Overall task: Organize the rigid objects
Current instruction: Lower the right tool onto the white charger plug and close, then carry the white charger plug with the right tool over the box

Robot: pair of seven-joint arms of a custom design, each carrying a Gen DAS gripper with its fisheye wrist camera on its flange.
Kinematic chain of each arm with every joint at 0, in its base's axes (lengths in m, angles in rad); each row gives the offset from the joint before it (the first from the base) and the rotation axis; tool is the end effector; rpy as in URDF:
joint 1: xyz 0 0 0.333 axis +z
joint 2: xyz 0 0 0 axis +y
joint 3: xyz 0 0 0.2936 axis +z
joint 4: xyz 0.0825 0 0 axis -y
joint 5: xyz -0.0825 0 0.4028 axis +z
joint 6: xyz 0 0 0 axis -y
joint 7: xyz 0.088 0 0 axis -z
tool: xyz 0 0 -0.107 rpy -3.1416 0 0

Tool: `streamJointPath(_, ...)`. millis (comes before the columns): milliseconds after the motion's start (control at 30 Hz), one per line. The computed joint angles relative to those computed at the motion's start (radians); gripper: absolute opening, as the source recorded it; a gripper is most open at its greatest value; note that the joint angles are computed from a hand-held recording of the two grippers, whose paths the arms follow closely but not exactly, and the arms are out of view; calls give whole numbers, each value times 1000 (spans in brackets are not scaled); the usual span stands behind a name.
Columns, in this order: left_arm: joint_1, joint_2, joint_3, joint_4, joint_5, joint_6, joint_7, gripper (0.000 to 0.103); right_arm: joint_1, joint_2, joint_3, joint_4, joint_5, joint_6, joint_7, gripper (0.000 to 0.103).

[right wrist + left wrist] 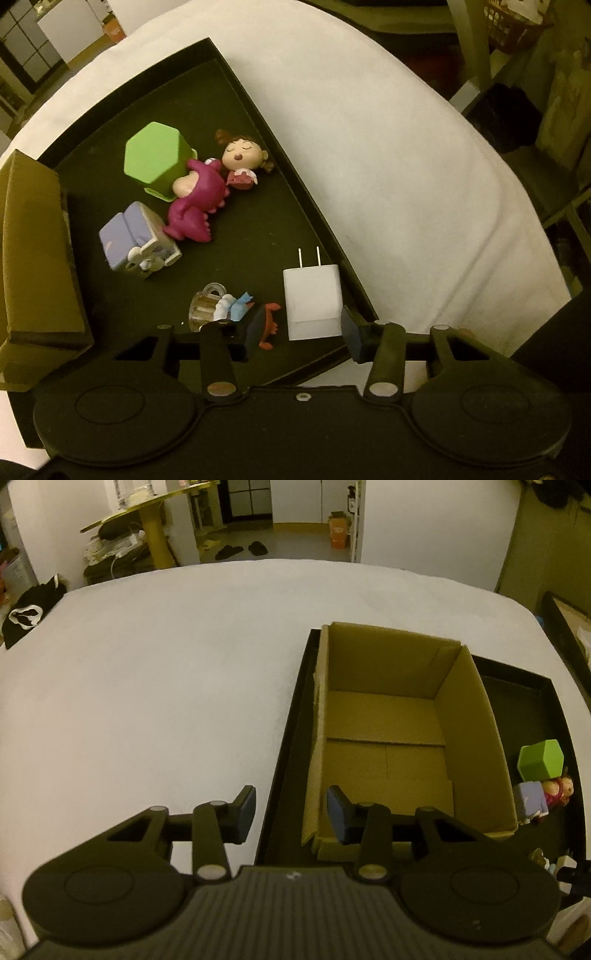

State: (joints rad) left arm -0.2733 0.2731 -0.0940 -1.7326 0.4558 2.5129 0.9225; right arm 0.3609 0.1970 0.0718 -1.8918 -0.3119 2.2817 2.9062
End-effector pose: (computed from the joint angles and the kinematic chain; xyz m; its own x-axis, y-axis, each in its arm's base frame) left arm 0.6419 -0.2452 0.4479 0.0038 -0.9989 -0.0461 -0.8263 0.0228 -0.5627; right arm 0.5817 0.2588 0.3901 -0.6474 -0.7551 -0.1039 -0.7078 0.6462 -0.2854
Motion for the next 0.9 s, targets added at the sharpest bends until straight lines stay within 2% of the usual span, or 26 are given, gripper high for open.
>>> streamJointPath(167, 7, 33, -8, 31, -43, 14, 52, 30, -2, 19, -3, 15, 3, 1, 4, 42)
streamJointPath(267, 11, 66, -14, 66, -85, 11, 109, 24, -7, 28, -6, 17, 17, 3, 6, 38)
streamJointPath(433, 1, 91, -9, 99, -130, -35, 176, 7, -1, 33, -14, 13, -14, 17, 38, 36)
streamJointPath(633, 14, 44, -15, 54, -176, -47, 230, 7, -15, -9, -12, -44, 9, 89, 64, 36)
streamJointPath(900, 34, -26, -32, -36, -212, -3, 274, 8, -10, -42, -7, -69, -31, 125, 85, 36)
